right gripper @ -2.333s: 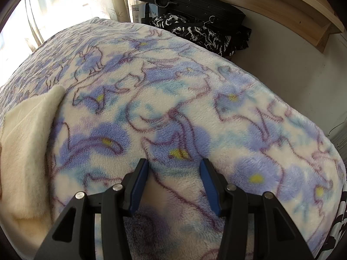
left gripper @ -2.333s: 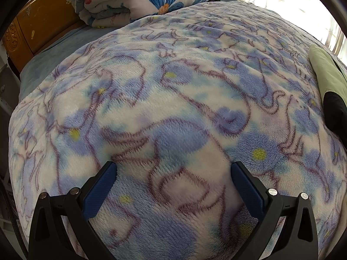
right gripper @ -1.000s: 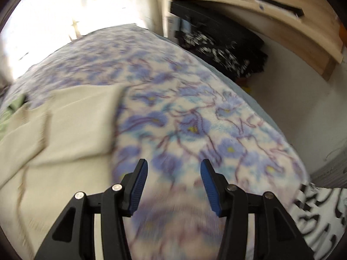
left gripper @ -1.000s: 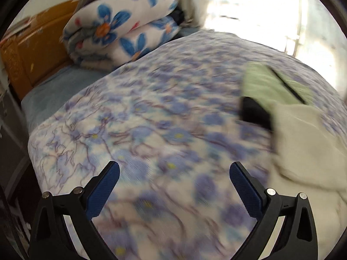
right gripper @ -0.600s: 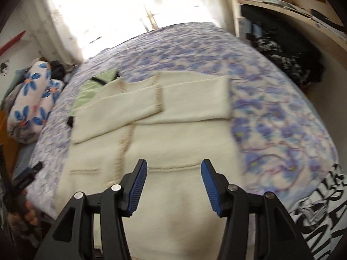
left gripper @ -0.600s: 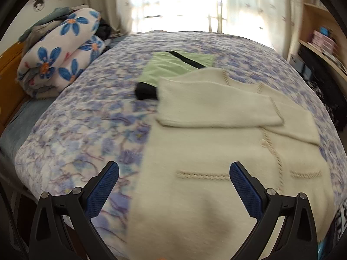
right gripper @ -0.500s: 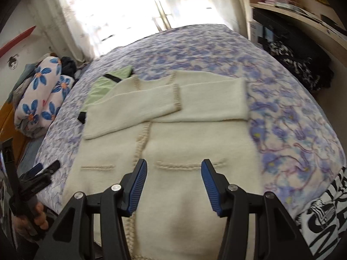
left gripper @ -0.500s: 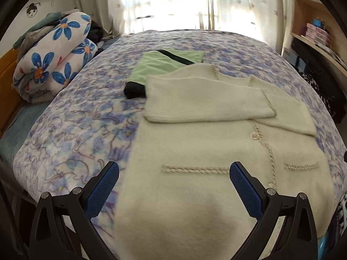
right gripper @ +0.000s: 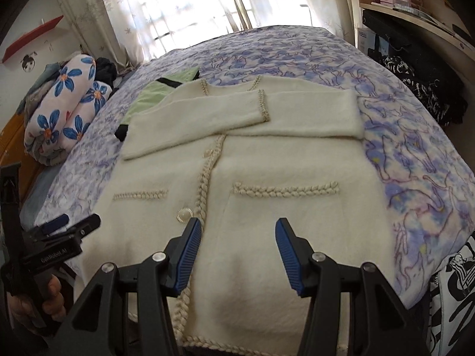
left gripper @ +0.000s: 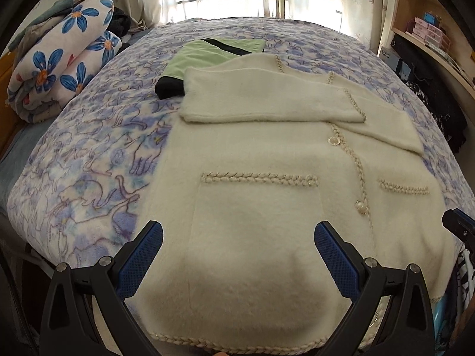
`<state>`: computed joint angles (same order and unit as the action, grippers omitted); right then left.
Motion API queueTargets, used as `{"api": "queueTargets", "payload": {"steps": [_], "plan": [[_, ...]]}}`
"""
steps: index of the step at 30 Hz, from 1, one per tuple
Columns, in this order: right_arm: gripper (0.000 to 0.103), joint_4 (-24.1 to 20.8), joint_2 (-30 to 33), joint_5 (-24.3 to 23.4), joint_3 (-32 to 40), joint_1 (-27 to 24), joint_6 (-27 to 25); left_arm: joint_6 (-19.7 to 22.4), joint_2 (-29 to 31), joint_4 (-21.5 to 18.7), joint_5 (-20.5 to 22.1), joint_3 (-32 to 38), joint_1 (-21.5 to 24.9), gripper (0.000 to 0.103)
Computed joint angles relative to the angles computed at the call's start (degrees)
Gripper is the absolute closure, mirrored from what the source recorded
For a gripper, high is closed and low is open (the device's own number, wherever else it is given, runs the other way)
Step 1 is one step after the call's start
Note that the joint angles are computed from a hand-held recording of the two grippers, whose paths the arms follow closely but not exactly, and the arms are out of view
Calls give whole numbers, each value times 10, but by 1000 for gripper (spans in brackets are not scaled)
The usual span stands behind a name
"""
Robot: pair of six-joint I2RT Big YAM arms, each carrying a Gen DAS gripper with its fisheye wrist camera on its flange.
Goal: Fold large clothes
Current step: 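Lay the cream cardigan flat on the bed and release the right tool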
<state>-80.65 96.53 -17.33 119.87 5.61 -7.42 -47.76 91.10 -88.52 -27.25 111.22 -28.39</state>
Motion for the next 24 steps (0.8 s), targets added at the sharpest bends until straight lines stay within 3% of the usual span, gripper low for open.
{"api": "queueTargets", "payload": {"steps": [6, 18, 24], "plan": [[51, 29, -37, 0, -57, -11, -22, 4, -16, -2, -6, -27, -11, 2], [51, 34, -51, 14, -79, -20, -49, 11, -38, 3, -2, -58, -18, 7], [51, 45, -60, 35, -99, -27, -75, -4, -79, 31, 69, -131, 8, 7]]}}
